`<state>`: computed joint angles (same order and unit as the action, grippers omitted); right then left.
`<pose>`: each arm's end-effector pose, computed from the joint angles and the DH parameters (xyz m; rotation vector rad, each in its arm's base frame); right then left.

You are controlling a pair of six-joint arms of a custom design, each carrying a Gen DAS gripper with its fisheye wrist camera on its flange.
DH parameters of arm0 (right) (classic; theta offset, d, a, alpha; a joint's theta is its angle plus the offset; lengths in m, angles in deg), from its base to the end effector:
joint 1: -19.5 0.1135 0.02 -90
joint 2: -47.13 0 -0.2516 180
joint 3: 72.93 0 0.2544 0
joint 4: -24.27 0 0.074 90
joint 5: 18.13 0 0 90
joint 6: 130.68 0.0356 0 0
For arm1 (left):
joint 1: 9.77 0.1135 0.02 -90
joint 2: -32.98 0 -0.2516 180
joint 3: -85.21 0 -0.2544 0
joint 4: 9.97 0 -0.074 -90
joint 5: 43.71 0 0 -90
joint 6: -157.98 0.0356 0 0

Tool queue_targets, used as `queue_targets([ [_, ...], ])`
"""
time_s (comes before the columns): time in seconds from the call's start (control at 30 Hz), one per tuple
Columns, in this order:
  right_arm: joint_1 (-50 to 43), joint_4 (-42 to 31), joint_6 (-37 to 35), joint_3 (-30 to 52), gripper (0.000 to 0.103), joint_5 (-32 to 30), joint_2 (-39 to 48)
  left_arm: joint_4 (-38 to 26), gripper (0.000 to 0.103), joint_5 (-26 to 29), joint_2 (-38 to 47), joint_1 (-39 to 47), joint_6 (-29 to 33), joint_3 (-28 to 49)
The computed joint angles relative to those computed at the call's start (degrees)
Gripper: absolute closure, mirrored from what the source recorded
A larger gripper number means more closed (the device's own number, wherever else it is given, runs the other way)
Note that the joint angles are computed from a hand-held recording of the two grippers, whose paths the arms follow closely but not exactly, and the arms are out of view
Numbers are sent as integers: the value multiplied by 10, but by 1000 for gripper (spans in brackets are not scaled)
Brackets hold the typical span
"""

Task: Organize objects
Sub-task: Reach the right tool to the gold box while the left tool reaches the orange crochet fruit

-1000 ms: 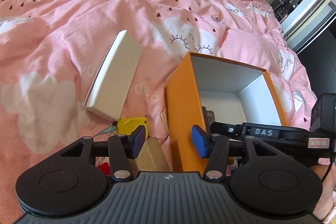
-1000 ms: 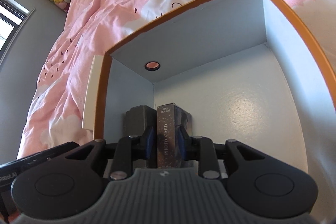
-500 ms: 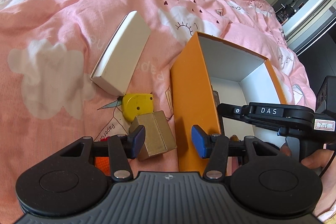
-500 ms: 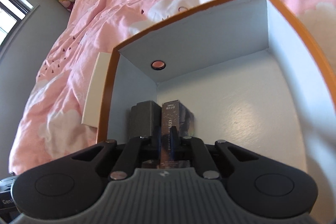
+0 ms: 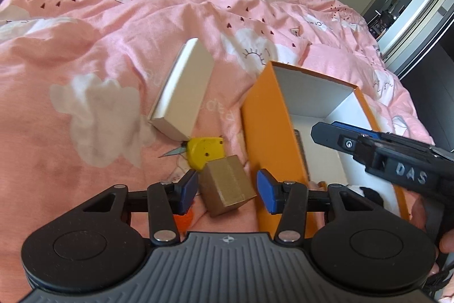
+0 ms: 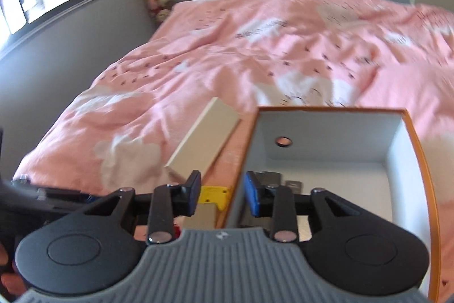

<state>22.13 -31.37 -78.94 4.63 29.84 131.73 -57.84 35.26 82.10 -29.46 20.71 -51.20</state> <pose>0.2935 0.0373 0.2436 -1.0432 2.1599 0.6959 0.1657 -0.0520 0.1918 -0.6721 2.4040 -0.2542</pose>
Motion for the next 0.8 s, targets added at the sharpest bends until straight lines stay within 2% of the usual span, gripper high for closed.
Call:
queue_targets([
  [0.07,20,26,-29,-38,54,12,-36,-14,51,1,-10,10,10,-6],
  [0.17,53,74,-77,-92,41,33,-81,-22,53,25,-38,37,27,-26],
  [0.3,98,77,-145,-107,39,76,-86,-29,56,53,-61,73,54,-51],
  [0.43,145,45,-192,-83,47,141,-56,-11,57,102,-71,127,78,-84],
  [0.5,166,35,-204,-67,62,175,-34,11,57,141,-73,159,90,-102],
  [0.57,185,24,-221,-52,69,211,-10,35,57,168,-64,180,99,-116],
  [0.63,198,16,-238,-39,68,236,9,53,56,166,-38,176,117,-118],
  [0.77,216,-9,-258,-3,68,270,49,94,53,122,33,137,139,-114],
  [0.8,218,-19,-271,7,65,271,58,103,52,115,46,128,147,-113],
])
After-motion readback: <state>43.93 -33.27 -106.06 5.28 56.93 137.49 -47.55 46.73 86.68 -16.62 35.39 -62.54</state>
